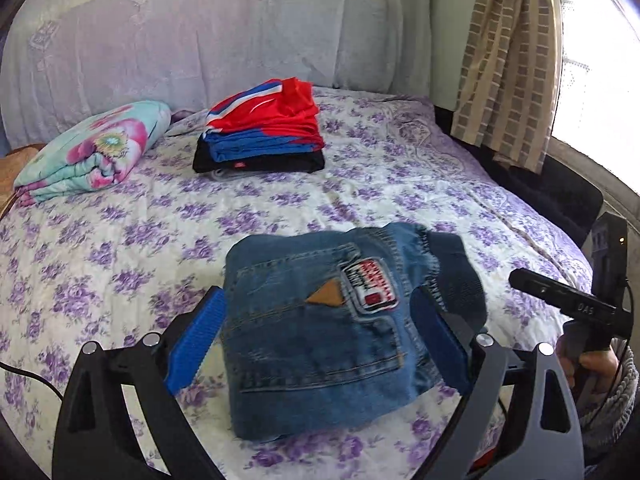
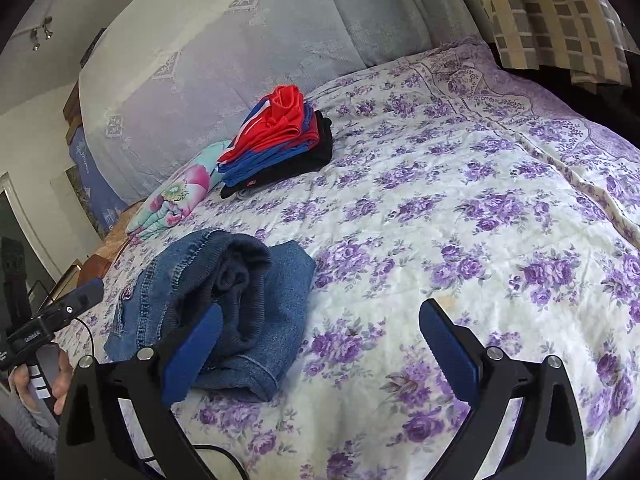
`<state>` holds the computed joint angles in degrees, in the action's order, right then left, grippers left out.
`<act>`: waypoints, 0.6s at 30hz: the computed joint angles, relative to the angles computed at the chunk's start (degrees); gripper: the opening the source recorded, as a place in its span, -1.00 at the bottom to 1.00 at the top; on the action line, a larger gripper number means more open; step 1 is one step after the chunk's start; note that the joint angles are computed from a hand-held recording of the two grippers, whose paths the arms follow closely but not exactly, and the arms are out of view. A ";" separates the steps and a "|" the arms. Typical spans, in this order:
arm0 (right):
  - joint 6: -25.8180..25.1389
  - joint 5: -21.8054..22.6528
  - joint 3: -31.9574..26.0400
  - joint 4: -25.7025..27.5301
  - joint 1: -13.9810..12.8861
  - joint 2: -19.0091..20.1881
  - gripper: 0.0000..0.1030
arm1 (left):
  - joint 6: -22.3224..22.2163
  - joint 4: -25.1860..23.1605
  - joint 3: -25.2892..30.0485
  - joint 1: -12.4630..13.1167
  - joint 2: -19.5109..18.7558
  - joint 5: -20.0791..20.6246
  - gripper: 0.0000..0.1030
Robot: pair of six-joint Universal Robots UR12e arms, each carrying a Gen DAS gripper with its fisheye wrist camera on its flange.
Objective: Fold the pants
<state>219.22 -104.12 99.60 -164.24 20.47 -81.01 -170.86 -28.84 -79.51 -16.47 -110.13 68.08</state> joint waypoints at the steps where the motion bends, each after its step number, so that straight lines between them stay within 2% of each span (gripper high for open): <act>1: -0.83 -0.12 -0.77 0.14 0.26 0.41 0.93 | 0.24 -0.97 -0.09 0.13 0.04 0.25 0.76; 6: -7.31 1.57 -6.15 0.36 1.42 3.33 0.93 | 3.55 -2.10 -1.54 -0.42 0.32 0.71 0.76; 9: -13.02 2.10 -10.12 2.56 2.33 5.52 0.93 | 4.22 -3.74 -1.12 -1.07 -0.55 1.99 0.83; 10: -15.07 1.79 -11.36 3.65 2.68 6.27 0.93 | 3.87 -2.92 -1.27 -1.30 -0.85 3.09 0.91; 12: -18.06 -0.29 -13.33 6.11 3.41 7.57 0.93 | 4.41 -2.22 -1.40 -1.66 -1.31 4.40 0.92; 15: -18.61 -3.84 -15.09 12.71 3.66 8.88 0.92 | 4.45 -0.61 -1.89 -1.63 -1.55 4.46 0.92; 16: -17.96 -3.63 -15.11 15.09 3.18 9.01 0.92 | 4.50 -0.70 -1.83 -1.60 -1.60 4.35 0.92; 18: -15.73 2.73 -12.77 13.67 1.24 8.12 0.93 | 5.62 -1.27 -1.57 -1.69 -1.79 4.36 0.92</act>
